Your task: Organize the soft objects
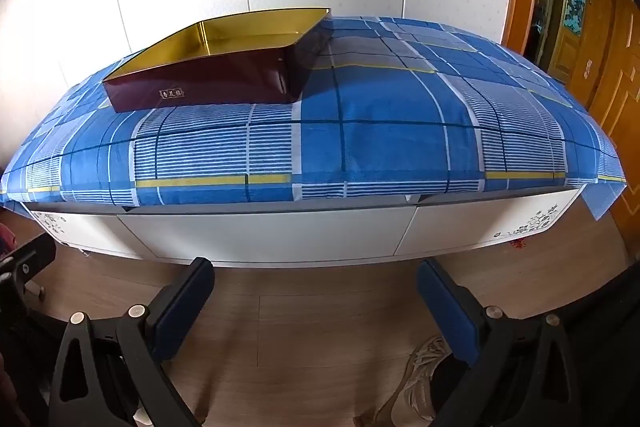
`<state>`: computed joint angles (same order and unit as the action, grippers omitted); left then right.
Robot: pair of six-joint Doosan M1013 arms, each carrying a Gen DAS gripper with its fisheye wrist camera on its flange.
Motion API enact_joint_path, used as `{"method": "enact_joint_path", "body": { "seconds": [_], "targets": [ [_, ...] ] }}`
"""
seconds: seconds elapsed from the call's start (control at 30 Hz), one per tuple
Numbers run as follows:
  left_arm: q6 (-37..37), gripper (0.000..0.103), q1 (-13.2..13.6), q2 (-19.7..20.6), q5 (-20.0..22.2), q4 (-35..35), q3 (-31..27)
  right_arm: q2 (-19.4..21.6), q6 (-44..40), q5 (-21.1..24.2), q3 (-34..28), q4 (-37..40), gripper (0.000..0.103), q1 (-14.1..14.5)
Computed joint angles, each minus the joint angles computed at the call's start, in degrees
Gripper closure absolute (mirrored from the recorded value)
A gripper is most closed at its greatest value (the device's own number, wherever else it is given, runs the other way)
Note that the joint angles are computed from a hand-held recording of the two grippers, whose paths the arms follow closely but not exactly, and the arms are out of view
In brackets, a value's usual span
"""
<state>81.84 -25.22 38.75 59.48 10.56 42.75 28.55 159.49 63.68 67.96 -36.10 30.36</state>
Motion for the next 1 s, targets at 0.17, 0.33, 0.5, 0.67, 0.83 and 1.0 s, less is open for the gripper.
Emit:
{"method": "enact_joint_path", "body": {
  "seconds": [0.17,0.33,0.5,0.67,0.83,1.0],
  "targets": [
    [0.0,0.0,-0.2,0.1,0.1,0.7,0.0,-0.1,0.6,-0.1,0.1,-0.5,0.0,0.0],
    [0.1,0.0,-0.3,0.4,0.7,1.5,-0.3,-0.2,1.4,-0.4,0.2,-1.1,0.0,0.1],
    [0.6,0.0,-0.4,0.4,0.7,1.8,-0.2,-0.5,2.1,-1.2,0.6,-1.9,0.0,0.2],
    [0.8,0.0,-0.4,0.6,1.1,1.9,-0.6,-0.6,2.1,-1.6,0.8,-2.4,0.0,0.3],
    [1.0,0.0,-0.4,0.7,1.3,1.7,-0.8,-0.6,2.0,-1.8,0.8,-2.4,0.0,0.3],
    [1.0,0.0,-0.4,0.8,1.5,1.7,-0.9,-0.7,2.0,-1.9,0.9,-2.3,0.0,0.2]
  ]
}}
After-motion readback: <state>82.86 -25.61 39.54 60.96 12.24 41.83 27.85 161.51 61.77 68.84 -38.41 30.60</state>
